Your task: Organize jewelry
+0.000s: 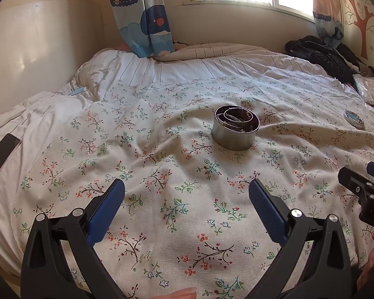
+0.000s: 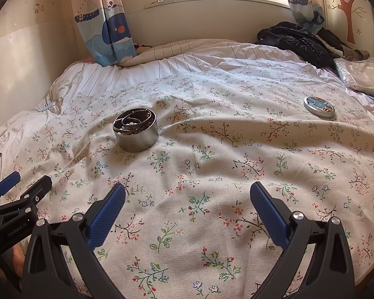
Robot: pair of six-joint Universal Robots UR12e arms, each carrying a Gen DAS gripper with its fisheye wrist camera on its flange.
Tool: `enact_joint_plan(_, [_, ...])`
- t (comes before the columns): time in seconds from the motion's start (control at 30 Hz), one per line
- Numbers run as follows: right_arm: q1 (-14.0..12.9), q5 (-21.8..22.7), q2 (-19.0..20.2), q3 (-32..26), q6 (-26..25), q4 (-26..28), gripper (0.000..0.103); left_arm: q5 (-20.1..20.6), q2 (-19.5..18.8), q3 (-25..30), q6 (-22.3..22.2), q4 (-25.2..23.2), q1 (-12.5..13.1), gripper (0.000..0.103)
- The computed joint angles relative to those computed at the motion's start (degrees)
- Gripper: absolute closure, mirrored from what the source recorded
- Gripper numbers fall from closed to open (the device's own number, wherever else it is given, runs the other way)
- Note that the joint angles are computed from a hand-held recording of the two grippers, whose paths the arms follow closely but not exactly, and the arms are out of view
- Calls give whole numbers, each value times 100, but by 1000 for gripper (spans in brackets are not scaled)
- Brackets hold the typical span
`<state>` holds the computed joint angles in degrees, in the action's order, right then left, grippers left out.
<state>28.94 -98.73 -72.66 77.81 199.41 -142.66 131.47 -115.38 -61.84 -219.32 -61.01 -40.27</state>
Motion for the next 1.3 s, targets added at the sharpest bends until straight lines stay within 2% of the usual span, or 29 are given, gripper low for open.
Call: enact_joint_plan(1.3, [-21, 44, 4, 10, 6, -7, 7, -92, -4, -7, -83, -32, 21, 7])
